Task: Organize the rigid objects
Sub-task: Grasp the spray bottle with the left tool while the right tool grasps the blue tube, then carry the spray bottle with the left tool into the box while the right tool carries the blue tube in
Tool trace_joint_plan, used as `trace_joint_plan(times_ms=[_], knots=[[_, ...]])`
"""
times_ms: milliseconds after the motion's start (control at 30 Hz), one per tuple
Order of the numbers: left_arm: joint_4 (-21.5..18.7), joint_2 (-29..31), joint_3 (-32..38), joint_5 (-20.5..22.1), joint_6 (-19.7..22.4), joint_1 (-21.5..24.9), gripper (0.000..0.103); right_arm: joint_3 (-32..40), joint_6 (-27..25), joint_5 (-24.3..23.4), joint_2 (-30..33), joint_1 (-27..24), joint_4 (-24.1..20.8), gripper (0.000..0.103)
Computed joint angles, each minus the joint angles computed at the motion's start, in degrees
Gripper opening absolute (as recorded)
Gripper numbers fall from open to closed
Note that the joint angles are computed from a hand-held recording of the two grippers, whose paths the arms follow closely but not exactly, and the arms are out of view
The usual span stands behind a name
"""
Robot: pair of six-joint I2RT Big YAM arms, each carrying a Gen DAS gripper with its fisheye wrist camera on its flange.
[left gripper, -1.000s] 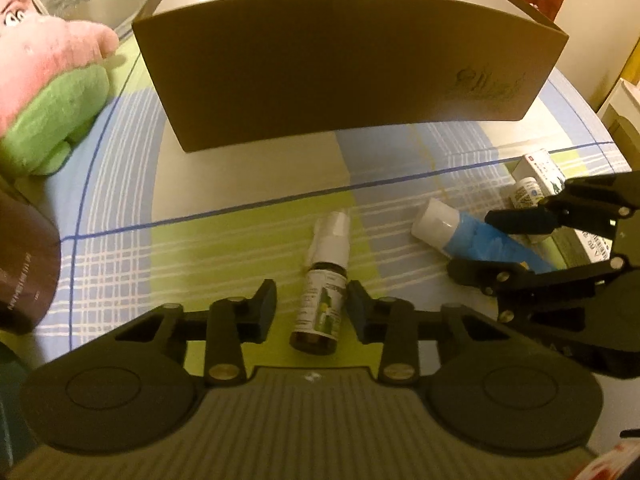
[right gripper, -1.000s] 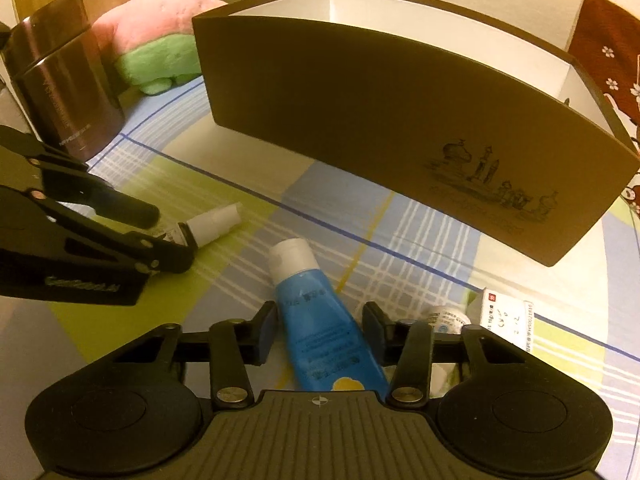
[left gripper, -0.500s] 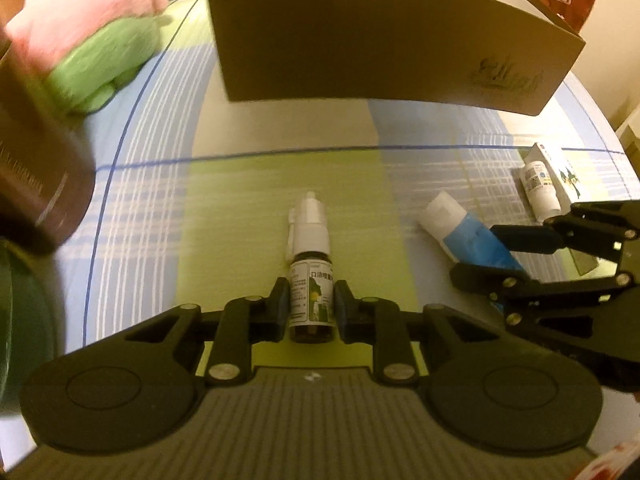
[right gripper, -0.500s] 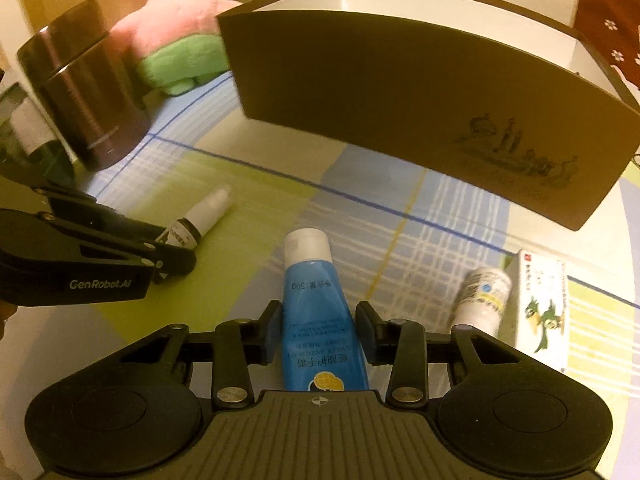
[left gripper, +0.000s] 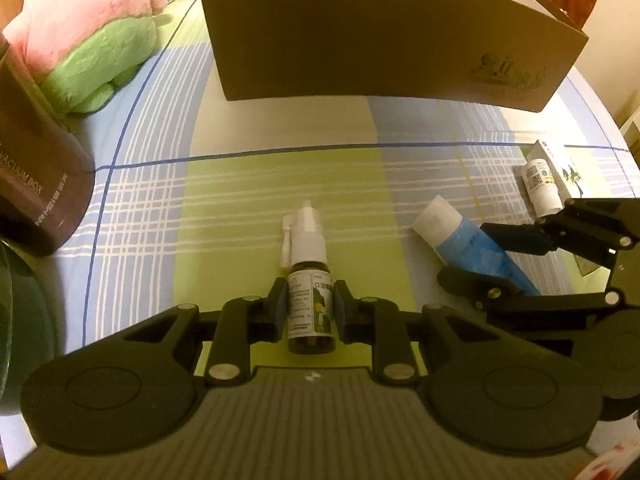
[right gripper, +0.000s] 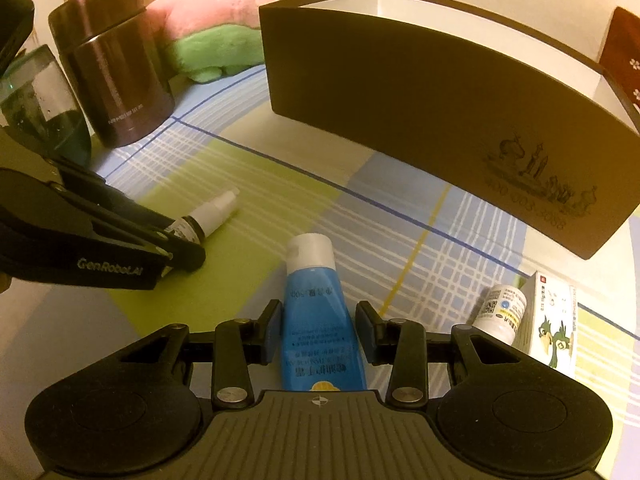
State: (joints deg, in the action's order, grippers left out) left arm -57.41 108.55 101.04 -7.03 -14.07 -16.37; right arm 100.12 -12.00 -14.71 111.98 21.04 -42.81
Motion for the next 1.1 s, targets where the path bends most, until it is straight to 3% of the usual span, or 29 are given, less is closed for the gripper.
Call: trace_joint_plan(times_ms=[267,433,833,1100], knots=[[0.3,-0.4,-0.5,1.2,0.4,0.2,0.021,0.6,1.1,-1.0,-0.1,-0.4,-1.4,0.037],[1.4,-1.4,-1.6,1.5,0.5,0.3,0.021,2.3,5.5,-4.0,0.5,-1.7,-4.1,0.037],[4.0,-3.5,0.2,1.9,1.5,0.1,0.021,3.1,15.7,-9.6,-1.7,-5.0,-2.3,0.037],[0.4,-2.1,0.5,3.6,1.2,0.3,0.021,2.7,17.8,-9.8,-2.9,-5.9,-2.5,0.037]])
